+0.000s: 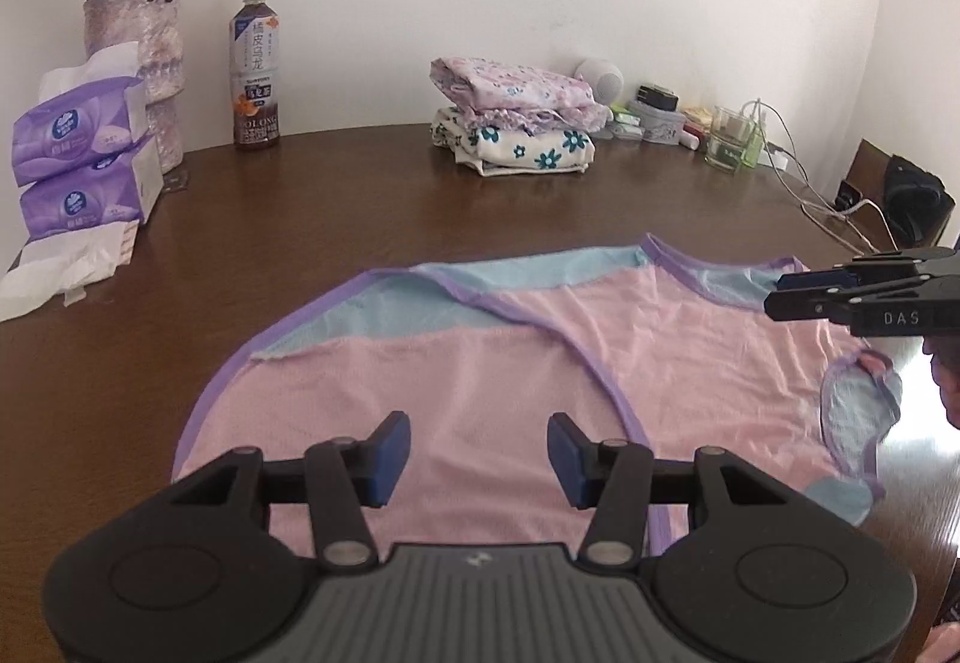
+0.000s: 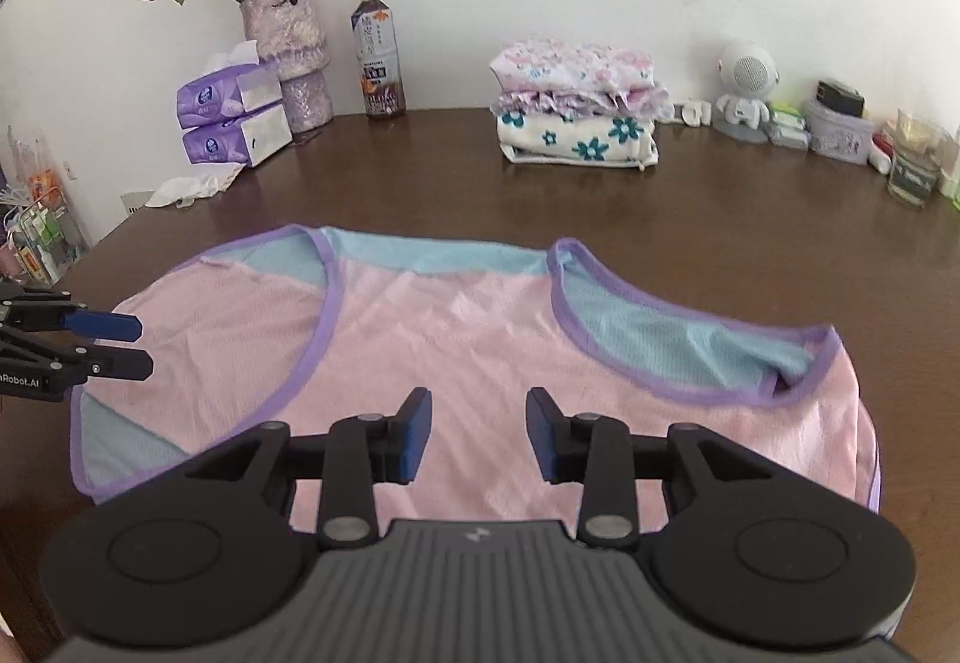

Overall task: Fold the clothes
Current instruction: 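Lower both grippers onto the purple-trimmed edge and close them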

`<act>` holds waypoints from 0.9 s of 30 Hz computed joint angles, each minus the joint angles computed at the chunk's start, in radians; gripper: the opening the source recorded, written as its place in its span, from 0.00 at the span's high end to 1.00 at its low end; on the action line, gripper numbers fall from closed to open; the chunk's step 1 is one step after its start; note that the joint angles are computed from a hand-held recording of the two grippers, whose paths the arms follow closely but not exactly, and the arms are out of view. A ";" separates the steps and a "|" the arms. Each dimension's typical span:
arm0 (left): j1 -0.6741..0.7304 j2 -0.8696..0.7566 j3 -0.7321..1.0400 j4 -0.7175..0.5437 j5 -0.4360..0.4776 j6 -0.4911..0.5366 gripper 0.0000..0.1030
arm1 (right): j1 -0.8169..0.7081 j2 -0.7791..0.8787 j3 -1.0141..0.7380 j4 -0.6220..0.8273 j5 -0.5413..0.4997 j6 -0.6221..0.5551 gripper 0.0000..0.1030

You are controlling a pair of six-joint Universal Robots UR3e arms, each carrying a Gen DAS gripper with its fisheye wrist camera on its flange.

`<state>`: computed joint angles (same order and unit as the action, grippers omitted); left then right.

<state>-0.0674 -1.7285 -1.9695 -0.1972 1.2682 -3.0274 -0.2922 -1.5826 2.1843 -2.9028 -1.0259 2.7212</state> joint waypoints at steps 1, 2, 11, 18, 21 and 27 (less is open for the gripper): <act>-0.022 -0.051 0.078 -0.022 0.016 -0.030 0.53 | 0.025 0.055 -0.071 0.003 -0.019 -0.001 0.66; -0.043 -0.110 0.165 -0.054 0.032 -0.058 0.55 | 0.047 0.107 -0.143 0.012 -0.036 -0.004 0.66; -0.121 -0.545 0.835 -0.352 0.148 -0.249 0.60 | 0.118 0.557 -0.754 0.252 -0.075 0.120 0.67; -0.129 -0.722 1.108 -0.474 0.184 -0.245 0.61 | 0.133 0.730 -1.003 0.372 -0.093 0.182 0.67; -0.125 -0.749 1.143 -0.473 0.182 -0.240 0.75 | 0.138 0.767 -1.053 0.408 -0.096 0.177 0.74; -0.105 -0.740 1.054 -0.348 0.176 -0.263 0.96 | 0.102 0.763 -1.002 0.323 -0.042 0.222 0.98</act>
